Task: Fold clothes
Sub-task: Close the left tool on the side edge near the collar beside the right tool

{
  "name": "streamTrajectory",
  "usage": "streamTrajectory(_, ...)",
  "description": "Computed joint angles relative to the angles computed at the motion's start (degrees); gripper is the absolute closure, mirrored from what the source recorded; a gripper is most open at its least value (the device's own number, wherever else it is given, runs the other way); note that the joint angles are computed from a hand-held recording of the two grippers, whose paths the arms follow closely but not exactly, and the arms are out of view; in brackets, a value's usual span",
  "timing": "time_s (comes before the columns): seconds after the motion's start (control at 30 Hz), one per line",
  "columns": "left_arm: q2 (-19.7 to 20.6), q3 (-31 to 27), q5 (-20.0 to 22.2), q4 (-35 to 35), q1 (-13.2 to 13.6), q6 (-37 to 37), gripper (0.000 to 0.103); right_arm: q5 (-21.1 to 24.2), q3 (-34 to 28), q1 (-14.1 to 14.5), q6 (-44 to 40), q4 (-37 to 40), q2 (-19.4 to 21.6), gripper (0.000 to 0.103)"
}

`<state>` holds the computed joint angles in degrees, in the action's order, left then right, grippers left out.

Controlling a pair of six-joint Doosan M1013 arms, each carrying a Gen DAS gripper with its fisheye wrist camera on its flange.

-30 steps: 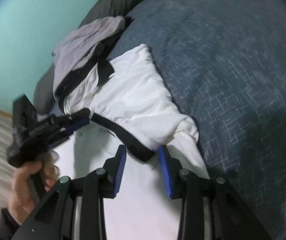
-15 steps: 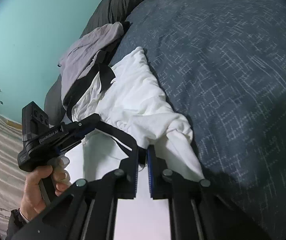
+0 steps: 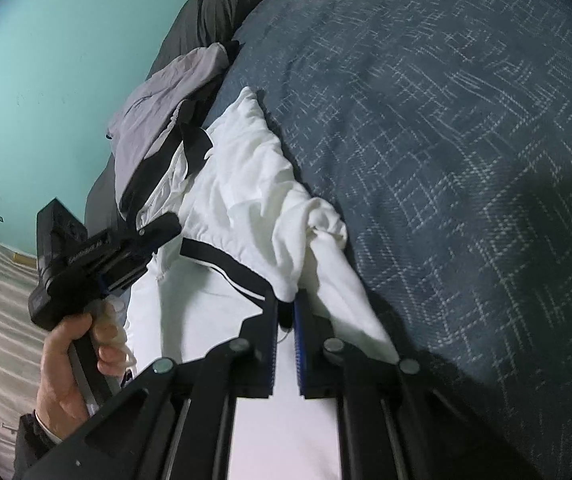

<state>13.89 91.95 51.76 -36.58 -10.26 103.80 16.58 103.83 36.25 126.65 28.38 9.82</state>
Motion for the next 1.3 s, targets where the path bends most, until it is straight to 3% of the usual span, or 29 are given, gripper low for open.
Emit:
streamTrajectory(0.43,5.03,-4.76,2.50,-3.19,-1.73,2.76,0.090,-0.35,0.53,-0.15,-3.11,3.65,-0.22,0.096)
streamTrajectory(0.5,5.22,-4.87,2.48,-3.42,-1.81,3.20,0.093,-0.31,0.56,-0.20,-3.63,4.16,-0.26,0.097)
streamTrajectory(0.53,5.20,-4.86,2.22,-3.40,-1.83,3.17,0.101,-0.29,0.55,-0.23,-3.85,4.34,-0.26,0.096)
streamTrajectory(0.77,4.75,-5.27,-0.82,-2.72,-1.35,1.66,0.102,-1.36,1.02,0.24,-0.60,1.30,-0.63,0.096)
streamTrajectory(1.1,4.84,-4.99,-0.63,1.54,-1.93,-2.74,0.101,-1.35,1.12,0.78,3.97,-2.49,-0.72,0.097)
streamTrajectory(1.2,4.18,-4.27,-0.95,0.27,-1.70,-2.26,0.099,-2.05,1.37,0.83,6.08,-2.87,-0.84,0.096)
streamTrajectory(1.27,3.44,-3.98,-1.12,1.58,-1.76,-1.91,0.084,-2.45,1.47,0.77,5.73,-1.67,-0.89,0.096)
streamTrajectory(1.3,3.09,-3.78,-1.01,1.71,-1.68,-1.43,0.082,-2.47,1.39,0.73,5.66,-1.47,-0.86,0.096)
